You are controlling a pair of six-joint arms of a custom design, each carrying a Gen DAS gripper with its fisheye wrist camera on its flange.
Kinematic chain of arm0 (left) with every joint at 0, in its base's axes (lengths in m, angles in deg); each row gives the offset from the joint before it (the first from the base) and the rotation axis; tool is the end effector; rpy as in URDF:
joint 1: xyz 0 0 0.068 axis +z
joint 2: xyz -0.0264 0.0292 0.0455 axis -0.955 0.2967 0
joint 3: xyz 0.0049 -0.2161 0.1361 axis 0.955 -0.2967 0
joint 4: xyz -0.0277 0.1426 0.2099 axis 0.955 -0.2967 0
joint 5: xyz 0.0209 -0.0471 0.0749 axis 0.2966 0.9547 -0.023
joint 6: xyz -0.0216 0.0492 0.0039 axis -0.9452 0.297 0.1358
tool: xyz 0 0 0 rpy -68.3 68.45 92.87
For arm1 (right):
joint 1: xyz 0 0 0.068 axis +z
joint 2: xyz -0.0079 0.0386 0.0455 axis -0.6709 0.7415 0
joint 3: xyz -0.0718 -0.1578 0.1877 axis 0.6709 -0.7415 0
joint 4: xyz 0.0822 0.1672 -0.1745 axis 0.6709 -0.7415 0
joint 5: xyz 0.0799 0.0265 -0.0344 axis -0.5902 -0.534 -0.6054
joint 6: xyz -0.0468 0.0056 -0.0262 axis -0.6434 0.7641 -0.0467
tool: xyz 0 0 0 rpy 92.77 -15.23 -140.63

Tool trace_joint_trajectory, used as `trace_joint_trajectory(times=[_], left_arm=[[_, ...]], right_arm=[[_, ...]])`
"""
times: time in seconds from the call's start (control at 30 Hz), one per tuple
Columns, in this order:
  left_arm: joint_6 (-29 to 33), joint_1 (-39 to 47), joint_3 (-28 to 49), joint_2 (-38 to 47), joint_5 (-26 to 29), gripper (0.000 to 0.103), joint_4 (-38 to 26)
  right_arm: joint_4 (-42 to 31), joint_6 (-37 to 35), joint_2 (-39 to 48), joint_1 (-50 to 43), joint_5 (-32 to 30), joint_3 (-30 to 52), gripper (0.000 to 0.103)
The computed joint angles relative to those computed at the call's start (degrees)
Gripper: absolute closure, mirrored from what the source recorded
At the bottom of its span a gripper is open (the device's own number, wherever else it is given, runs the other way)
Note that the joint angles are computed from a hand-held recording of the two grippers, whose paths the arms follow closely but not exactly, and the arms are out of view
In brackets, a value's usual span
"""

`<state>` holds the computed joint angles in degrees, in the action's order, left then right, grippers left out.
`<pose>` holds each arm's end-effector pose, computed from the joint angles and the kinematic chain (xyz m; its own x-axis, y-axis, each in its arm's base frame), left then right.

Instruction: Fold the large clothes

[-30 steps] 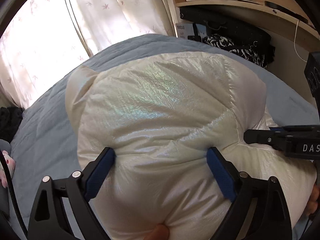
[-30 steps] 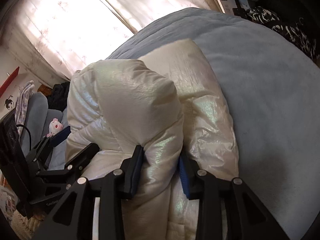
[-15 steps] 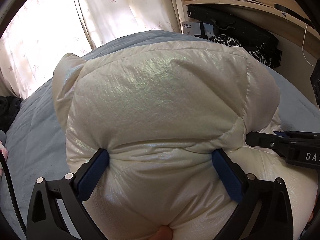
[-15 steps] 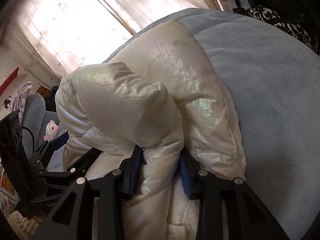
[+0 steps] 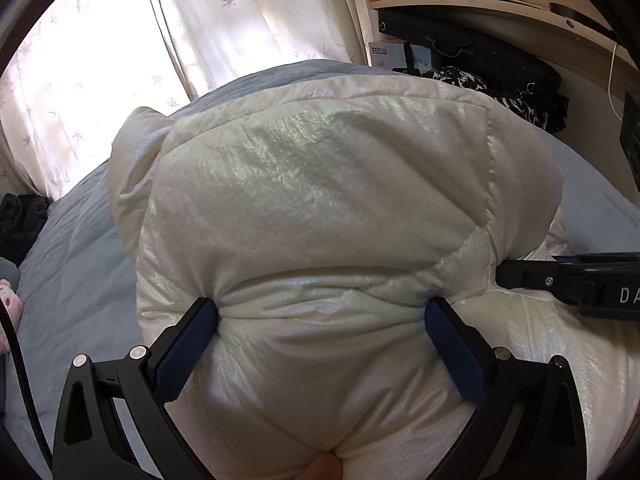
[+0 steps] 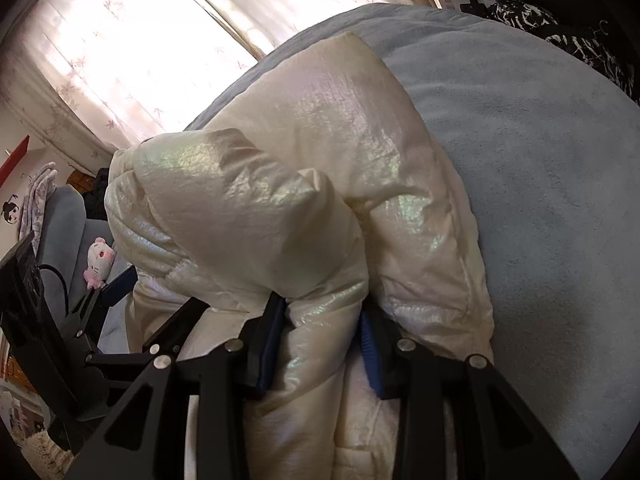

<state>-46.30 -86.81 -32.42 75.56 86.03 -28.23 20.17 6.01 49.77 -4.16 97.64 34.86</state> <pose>0.3242 -0.0838 0.0786 -0.5541 0.5278 -0.6437 0.5357 0.8180 0.2097 0.2065 0.1525 0.0627 -0.7316 0.4913 -0.4725 0.2336 0.8319 0.5033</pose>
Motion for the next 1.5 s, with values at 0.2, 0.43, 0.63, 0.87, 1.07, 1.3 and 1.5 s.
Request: trace_joint_trajectory(times=[0.2, 0.43, 0.63, 0.87, 1.07, 1.3, 1.5], left_arm=[[-3.7, 3.1, 2.5, -7.1, 3.8, 0.001, -13.7], [-3.9, 13.7, 7.3, -13.6, 14.2, 0.001, -29.3], [1.5, 21.3, 16.1, -4.6, 23.9, 0.001, -43.3], [2.1, 22.7, 17.8, 6.3, 26.4, 0.000, -42.4], [2.0, 25.4, 23.6, 14.1, 32.3, 0.000, -46.3], [1.9, 28.3, 26.1, 20.1, 39.8, 0.000, -46.3], [2.3, 29.6, 26.5, 22.1, 42.7, 0.000, -46.0]], right_arm=[[-26.2, -1.8, -8.6, 0.3, -0.6, 8.9, 0.043], [-45.6, -5.0, -23.9, 3.0, 1.8, 12.3, 0.000], [-45.0, -5.3, -27.9, 0.8, -4.5, 10.0, 0.000], [-38.2, -6.7, -16.7, -3.8, -11.3, 7.8, 0.000], [-18.9, -7.1, -8.2, -11.8, -25.6, -0.2, 0.000], [12.8, -6.4, 7.8, -20.8, -41.0, -7.0, 0.000], [29.4, -5.0, 13.4, -21.5, -43.1, -11.7, 0.000]])
